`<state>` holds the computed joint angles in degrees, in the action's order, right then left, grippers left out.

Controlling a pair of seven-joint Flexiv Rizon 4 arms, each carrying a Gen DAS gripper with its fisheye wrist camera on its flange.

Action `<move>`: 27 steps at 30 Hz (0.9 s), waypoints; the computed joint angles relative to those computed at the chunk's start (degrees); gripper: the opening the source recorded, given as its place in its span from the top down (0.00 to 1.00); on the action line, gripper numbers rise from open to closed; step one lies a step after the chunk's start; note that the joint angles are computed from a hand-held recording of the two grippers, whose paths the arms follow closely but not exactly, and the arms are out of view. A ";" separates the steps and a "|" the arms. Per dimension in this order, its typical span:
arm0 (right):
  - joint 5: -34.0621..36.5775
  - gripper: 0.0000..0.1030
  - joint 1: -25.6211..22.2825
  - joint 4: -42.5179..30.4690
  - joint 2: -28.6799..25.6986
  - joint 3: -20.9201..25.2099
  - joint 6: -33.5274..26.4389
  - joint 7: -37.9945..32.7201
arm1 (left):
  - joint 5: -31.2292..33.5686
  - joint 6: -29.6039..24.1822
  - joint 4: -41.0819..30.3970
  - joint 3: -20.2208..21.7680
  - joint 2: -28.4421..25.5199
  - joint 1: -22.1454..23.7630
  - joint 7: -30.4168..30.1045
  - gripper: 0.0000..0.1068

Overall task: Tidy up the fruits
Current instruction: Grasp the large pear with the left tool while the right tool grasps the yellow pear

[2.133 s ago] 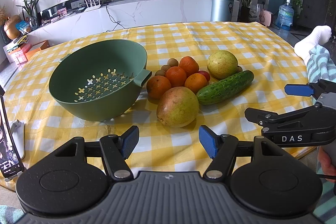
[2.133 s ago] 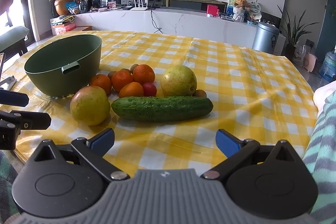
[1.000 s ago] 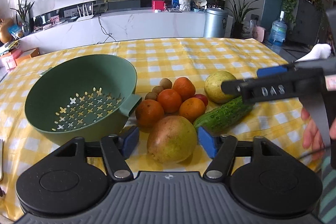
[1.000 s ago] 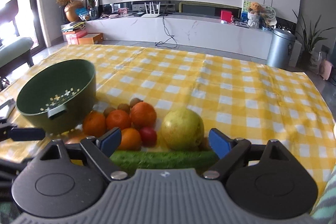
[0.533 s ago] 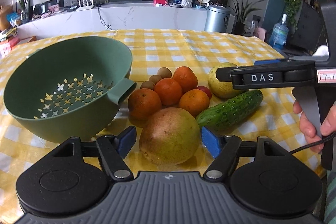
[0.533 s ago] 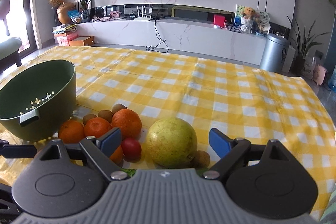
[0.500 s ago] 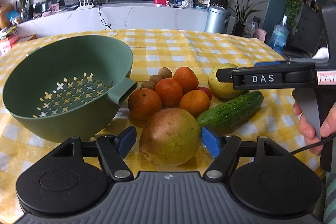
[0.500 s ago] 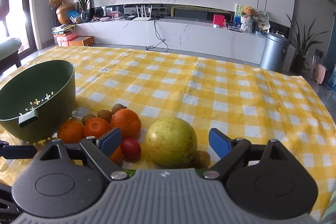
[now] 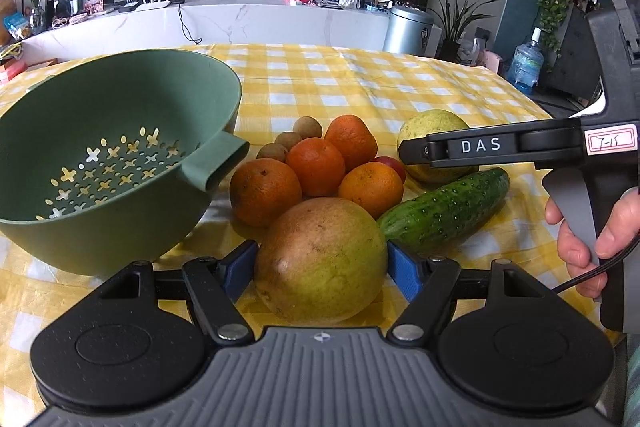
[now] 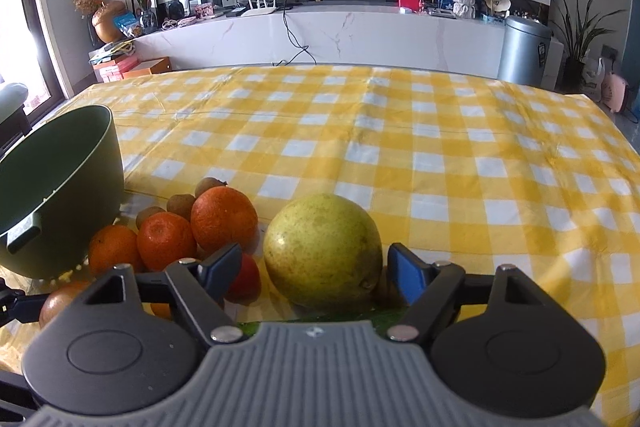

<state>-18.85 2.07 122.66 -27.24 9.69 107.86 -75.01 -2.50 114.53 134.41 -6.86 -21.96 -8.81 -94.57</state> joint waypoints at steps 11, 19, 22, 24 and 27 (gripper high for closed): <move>5.95 0.34 8.82 0.48 -0.30 -7.74 2.86 -4.79 | 7.92 1.15 0.39 -7.38 -0.94 9.96 -6.21 0.21; 9.41 0.39 11.52 0.72 0.06 -9.68 3.00 -7.01 | 7.30 1.88 0.32 -3.60 -0.74 5.68 -4.63 0.26; 11.76 0.39 14.33 1.09 0.49 -12.07 3.12 -7.98 | 6.06 3.15 0.85 -1.97 -0.43 3.65 -3.79 0.26; 12.73 0.39 15.34 1.33 0.77 -12.86 3.58 -8.95 | 5.31 3.91 1.22 -1.31 -0.04 2.82 -3.64 0.26; 14.59 0.39 16.55 1.69 1.22 -13.75 4.75 -10.14 | 3.55 3.84 1.73 -0.33 0.98 1.45 -3.41 0.26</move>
